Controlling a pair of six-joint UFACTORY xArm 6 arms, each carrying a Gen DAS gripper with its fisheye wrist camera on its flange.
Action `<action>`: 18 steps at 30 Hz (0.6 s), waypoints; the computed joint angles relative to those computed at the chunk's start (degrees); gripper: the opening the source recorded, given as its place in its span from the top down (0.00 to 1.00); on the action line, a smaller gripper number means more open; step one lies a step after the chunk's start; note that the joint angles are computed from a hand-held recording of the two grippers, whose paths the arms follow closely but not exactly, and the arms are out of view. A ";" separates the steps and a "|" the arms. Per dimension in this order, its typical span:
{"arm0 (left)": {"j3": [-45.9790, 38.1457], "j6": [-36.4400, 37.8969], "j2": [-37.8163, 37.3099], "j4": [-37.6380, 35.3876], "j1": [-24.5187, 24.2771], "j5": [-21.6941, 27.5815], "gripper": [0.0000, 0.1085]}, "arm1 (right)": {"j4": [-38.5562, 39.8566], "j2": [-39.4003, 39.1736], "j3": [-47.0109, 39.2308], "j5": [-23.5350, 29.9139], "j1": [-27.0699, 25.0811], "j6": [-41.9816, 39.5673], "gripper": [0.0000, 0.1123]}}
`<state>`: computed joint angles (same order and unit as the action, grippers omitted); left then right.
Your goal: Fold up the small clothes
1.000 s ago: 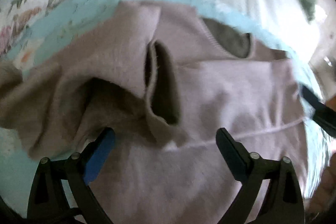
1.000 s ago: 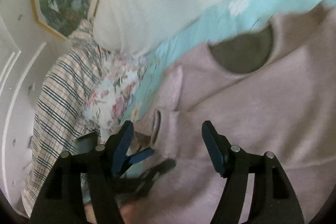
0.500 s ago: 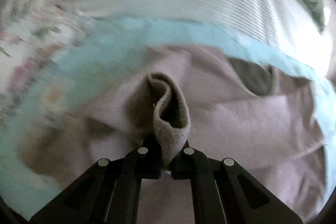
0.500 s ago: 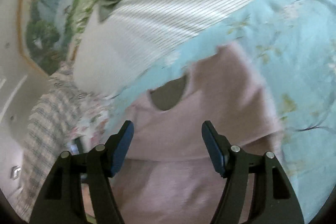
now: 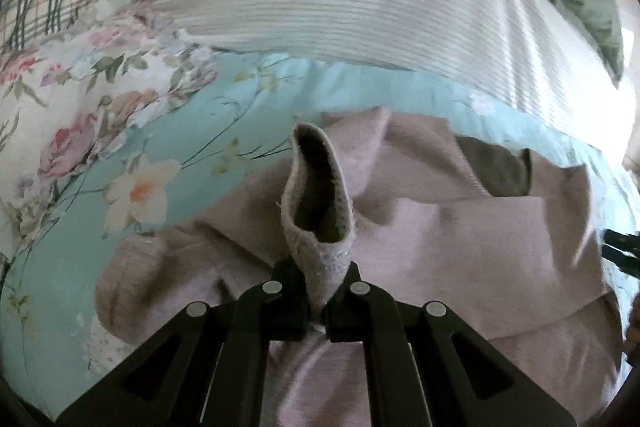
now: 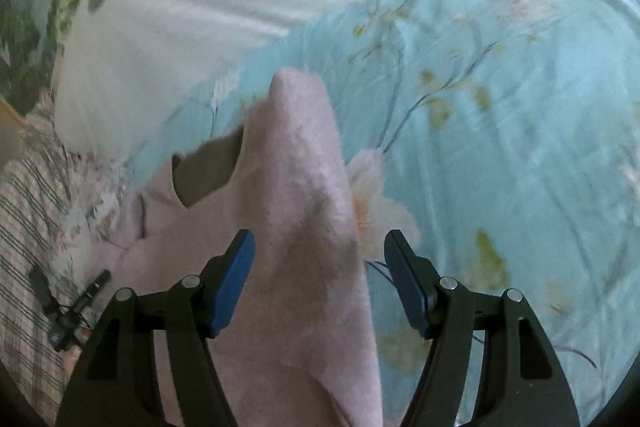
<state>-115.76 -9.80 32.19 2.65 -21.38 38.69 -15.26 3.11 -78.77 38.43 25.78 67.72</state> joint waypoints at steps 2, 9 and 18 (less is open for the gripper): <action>0.28 1.18 -0.47 -0.88 -0.52 -0.45 0.97 | 1.33 2.63 -3.12 3.76 -0.06 -3.14 0.39; 1.38 9.24 -1.74 -10.66 -2.17 -2.47 0.97 | -3.52 -4.60 5.69 -1.12 -2.81 4.59 0.93; 1.36 8.99 -0.16 -8.64 -3.27 -1.61 0.97 | -5.63 1.16 -1.94 3.74 -3.18 0.16 0.41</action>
